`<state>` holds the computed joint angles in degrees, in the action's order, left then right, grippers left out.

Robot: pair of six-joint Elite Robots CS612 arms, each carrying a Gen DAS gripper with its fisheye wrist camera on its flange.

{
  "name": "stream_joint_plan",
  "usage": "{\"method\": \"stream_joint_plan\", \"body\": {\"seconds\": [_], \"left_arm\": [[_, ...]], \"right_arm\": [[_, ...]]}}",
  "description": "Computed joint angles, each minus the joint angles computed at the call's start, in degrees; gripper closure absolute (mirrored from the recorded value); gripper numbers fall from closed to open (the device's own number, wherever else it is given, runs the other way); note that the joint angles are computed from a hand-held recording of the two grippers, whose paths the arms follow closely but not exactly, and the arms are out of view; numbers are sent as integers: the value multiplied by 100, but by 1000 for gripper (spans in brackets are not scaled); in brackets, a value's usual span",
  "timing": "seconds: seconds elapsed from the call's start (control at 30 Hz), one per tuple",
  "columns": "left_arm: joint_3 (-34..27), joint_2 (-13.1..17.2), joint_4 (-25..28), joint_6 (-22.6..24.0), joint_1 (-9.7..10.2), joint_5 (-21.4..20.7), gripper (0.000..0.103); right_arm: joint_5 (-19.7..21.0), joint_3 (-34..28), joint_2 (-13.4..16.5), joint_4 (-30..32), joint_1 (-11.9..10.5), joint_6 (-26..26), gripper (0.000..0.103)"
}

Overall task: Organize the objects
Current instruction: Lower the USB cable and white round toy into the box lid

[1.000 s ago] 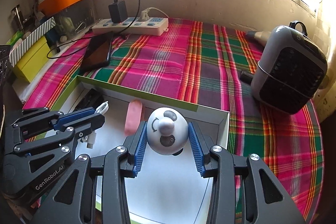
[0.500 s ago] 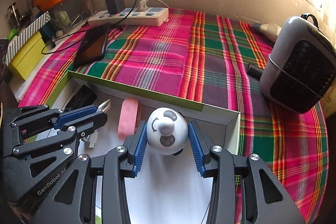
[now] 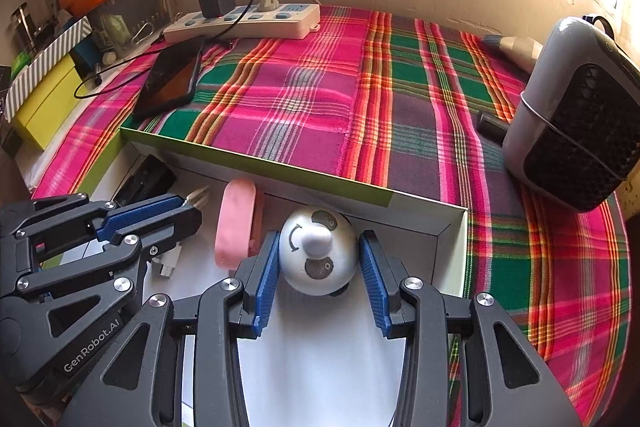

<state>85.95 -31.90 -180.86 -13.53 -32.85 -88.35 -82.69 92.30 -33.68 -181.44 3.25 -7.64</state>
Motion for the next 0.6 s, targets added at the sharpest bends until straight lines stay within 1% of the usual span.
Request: {"method": "stream_joint_plan", "body": {"seconds": [0.5,0.53,0.57,0.6], "left_arm": [[-31,13,82,-32,7,-6,90],[-28,9,86,-31,8,-3,89],[-27,7,97,-33,4,29,86],[-21,1,108,-39,-2,64,85]], "right_arm": [[-78,-25,10,34,23,25,62],[-78,-24,9,39,23,37,62],[-64,-23,5,46,21,59,61],[-37,-18,5,33,13,83,57]]}}
